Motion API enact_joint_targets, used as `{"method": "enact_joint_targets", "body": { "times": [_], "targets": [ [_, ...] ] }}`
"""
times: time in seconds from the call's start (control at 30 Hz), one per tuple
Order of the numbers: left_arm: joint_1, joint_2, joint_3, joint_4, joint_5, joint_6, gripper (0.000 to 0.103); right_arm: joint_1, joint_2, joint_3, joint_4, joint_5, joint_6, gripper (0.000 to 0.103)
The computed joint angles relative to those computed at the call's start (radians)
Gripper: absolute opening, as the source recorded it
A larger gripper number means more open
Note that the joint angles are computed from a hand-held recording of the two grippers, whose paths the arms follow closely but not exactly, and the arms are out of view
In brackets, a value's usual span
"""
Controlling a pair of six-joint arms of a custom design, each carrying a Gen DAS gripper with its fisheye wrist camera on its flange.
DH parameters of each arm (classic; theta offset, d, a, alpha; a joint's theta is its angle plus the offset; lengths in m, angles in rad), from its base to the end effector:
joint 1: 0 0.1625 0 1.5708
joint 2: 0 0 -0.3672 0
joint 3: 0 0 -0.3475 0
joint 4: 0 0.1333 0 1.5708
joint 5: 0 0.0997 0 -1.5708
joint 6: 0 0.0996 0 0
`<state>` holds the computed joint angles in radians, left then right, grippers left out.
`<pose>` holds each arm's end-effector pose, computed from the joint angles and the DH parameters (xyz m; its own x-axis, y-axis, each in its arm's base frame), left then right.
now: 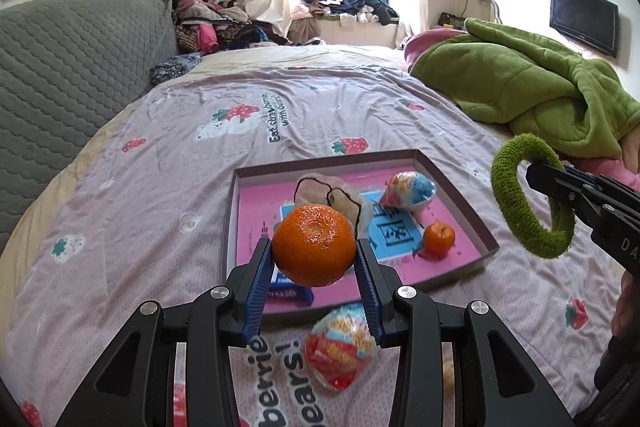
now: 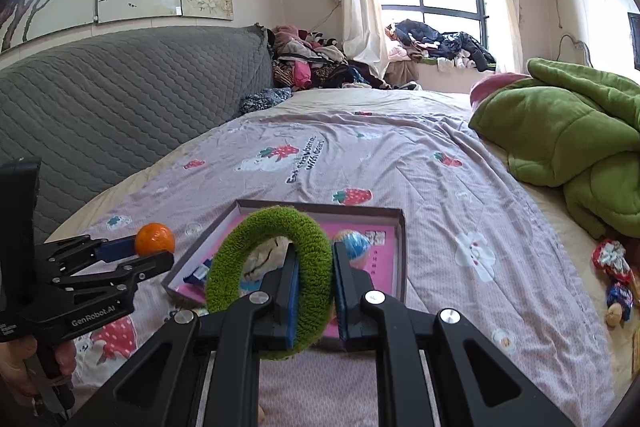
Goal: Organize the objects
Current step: 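Carry the green ring and orange over the tray with both grippers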
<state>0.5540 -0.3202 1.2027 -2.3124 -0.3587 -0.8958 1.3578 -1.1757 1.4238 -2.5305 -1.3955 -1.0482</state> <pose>-0.4447 -0.5415 -0.0389 -0.7029 -0.1769 -0.6890 0.4693 0.6126 -0.6360 0.0167 -0.6356 0.4069 -0.6311 -0.5931 0.5000 -0.7749 0.4534 -0.4404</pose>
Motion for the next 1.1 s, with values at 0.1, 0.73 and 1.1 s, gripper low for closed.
{"method": "enact_joint_targets", "body": {
  "times": [0.1,0.73,1.1],
  "targets": [
    [0.011,0.013,-0.031,-0.018,0.008,0.034,0.042,0.013,0.021,-0.025,0.006,0.002,0.003,0.015],
    [0.067,0.062,-0.167,-0.044,0.044,0.142,0.042,0.046,0.131,-0.156,0.026,0.014,0.017,0.015],
    [0.112,0.092,-0.225,-0.022,0.037,0.140,0.042,0.052,0.167,-0.185,0.029,0.004,0.008,0.015]
  ]
}}
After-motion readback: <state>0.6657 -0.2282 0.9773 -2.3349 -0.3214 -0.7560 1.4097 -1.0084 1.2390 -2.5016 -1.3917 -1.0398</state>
